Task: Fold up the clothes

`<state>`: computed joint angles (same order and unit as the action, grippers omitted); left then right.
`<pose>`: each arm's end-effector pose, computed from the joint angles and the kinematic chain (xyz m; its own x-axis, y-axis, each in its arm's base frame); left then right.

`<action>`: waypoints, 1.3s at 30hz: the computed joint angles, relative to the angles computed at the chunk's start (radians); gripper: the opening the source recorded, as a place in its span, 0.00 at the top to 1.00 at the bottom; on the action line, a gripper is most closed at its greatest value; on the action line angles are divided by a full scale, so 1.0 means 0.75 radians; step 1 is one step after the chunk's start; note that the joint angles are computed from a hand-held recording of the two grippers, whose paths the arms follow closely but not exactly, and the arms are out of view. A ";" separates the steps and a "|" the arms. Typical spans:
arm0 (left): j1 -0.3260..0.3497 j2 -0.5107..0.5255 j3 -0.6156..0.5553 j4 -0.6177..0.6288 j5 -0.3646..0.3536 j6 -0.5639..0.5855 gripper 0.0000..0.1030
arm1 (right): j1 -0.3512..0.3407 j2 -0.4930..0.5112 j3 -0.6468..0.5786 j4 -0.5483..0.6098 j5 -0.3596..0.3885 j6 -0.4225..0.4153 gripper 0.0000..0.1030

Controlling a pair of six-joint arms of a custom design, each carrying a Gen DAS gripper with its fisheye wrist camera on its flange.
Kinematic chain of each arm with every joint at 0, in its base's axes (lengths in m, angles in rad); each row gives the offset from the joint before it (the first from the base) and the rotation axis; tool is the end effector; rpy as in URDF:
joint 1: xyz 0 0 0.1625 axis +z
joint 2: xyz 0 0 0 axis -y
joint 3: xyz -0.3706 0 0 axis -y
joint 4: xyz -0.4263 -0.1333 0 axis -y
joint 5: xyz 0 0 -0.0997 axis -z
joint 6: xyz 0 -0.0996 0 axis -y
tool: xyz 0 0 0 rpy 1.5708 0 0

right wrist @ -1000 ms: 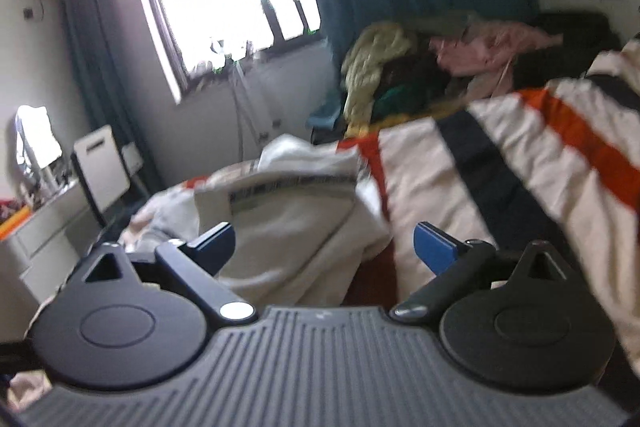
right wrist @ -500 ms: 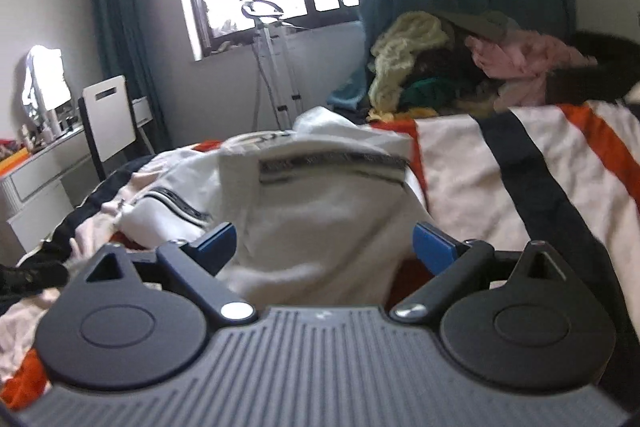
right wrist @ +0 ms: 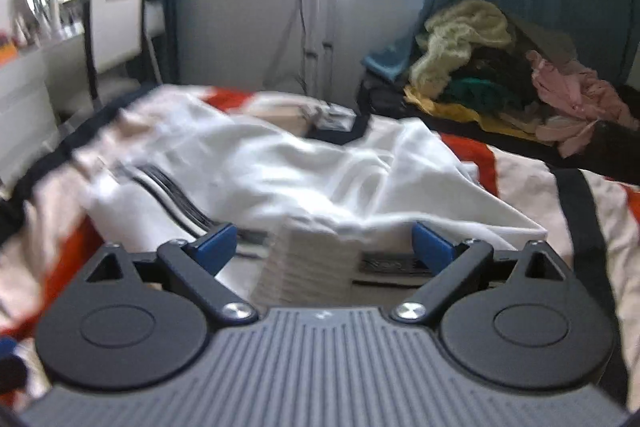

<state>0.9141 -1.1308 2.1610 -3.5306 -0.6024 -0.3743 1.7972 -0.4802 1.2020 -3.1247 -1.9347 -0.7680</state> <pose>-0.1238 -0.5133 0.1784 -0.9264 -0.3380 -0.1657 0.0284 0.3762 -0.9261 0.2715 -0.7426 0.0631 -0.5925 -0.4223 0.6860 -0.7824 0.5044 -0.3653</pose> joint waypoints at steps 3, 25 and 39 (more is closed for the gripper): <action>0.009 0.010 -0.002 -0.028 -0.059 0.025 0.08 | -0.025 -0.055 0.044 0.040 0.018 0.101 0.45; -0.247 0.156 0.009 0.027 -0.076 0.319 0.08 | -0.422 -0.929 0.978 -0.303 0.370 0.746 0.92; -0.258 0.210 -0.035 0.166 0.036 0.303 0.04 | -0.422 -0.887 0.931 -0.203 0.366 0.777 0.90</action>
<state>0.7206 -0.9736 2.1347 -3.4059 -0.5753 -0.1470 1.4809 -1.1454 1.9003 -3.2767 -1.6599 -0.1855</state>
